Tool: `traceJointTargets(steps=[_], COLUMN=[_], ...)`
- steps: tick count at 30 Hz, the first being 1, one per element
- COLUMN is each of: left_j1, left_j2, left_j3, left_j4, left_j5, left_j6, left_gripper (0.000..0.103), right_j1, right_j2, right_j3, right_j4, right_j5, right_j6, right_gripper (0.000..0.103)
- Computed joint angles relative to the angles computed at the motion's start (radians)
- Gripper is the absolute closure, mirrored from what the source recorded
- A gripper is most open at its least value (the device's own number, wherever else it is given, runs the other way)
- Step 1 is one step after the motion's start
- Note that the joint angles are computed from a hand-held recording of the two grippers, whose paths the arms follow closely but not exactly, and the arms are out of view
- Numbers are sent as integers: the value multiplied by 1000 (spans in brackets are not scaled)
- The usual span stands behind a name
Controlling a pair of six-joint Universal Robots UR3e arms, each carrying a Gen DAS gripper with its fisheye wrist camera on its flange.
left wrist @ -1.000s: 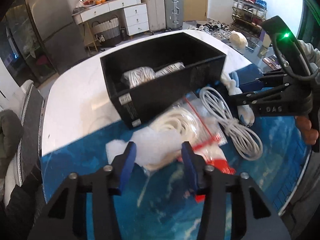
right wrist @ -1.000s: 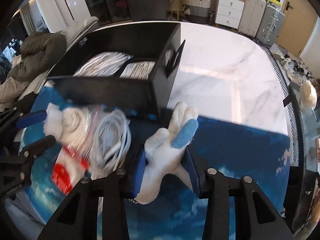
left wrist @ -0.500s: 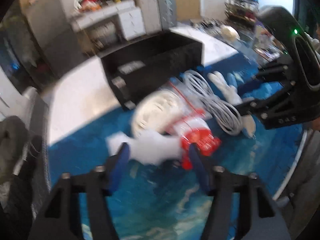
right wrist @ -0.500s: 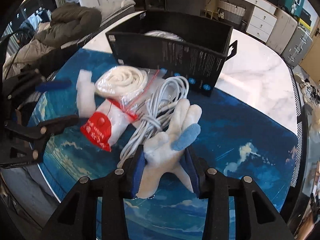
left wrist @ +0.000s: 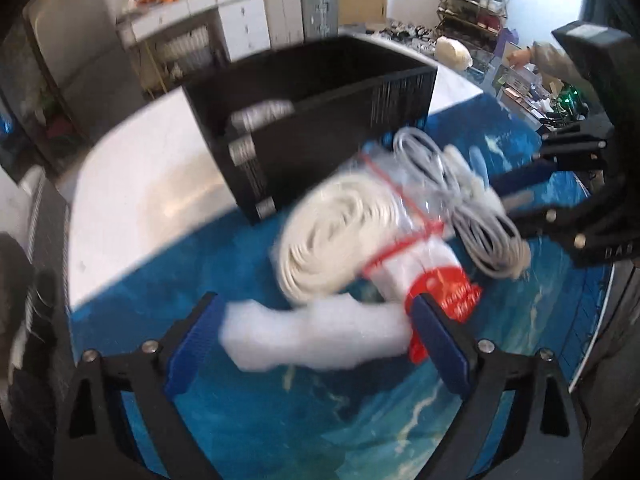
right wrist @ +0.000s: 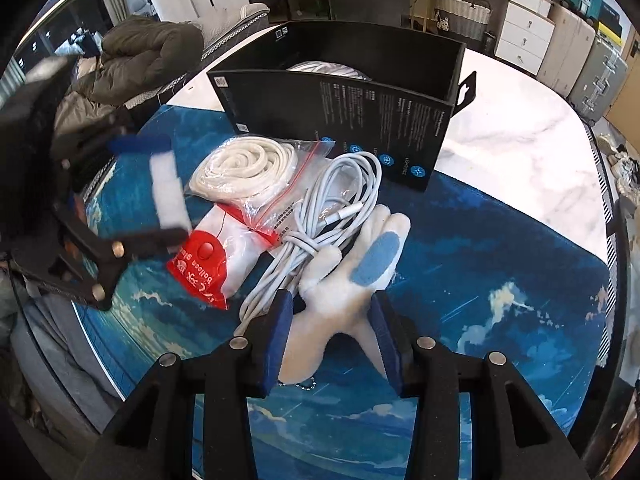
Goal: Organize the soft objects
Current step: 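Grasp the white plush toy with the right gripper while the left grasps the foam strip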
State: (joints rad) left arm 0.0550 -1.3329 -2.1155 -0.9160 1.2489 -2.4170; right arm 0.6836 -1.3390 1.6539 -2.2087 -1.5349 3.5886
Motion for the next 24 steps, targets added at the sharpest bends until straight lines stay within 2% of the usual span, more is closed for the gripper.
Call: traceJointTargets(steps=[4,7,11,14,18,20,23,24], left_j1=[12,24,72,68,46,59,76,79], left_j2=[59,140,214,212,135,140,130,153], left_j3=[-11,-46,-35,-42,-26,-17,51,42], left_j4=[-102,-119,-215,-143,-135,-189,-375,-401], left_j5=[5,19,-15,-17,13,-2,11,21], left_j6=[17,37,133,168,181,218,250,268], left_gripper=[8,8,8,8,8,8,10,12], right_j1=[0,-5,-5,-2,-4,-12,-12,-15], right_j2=[8,12,23,58,82,81,70,60], right_j3=[14,6,-9,-52,-76,-58,-61,-49], right_j4=[-21,-12,-5,9,27,7,49,51], right_j5=[5,-3,-3,-11,-21,-11,-31,-35], right_j6=[13,0,9,2,-5,-20,-28,-30], right_gripper=[61,61,61,61,61,60,60,60])
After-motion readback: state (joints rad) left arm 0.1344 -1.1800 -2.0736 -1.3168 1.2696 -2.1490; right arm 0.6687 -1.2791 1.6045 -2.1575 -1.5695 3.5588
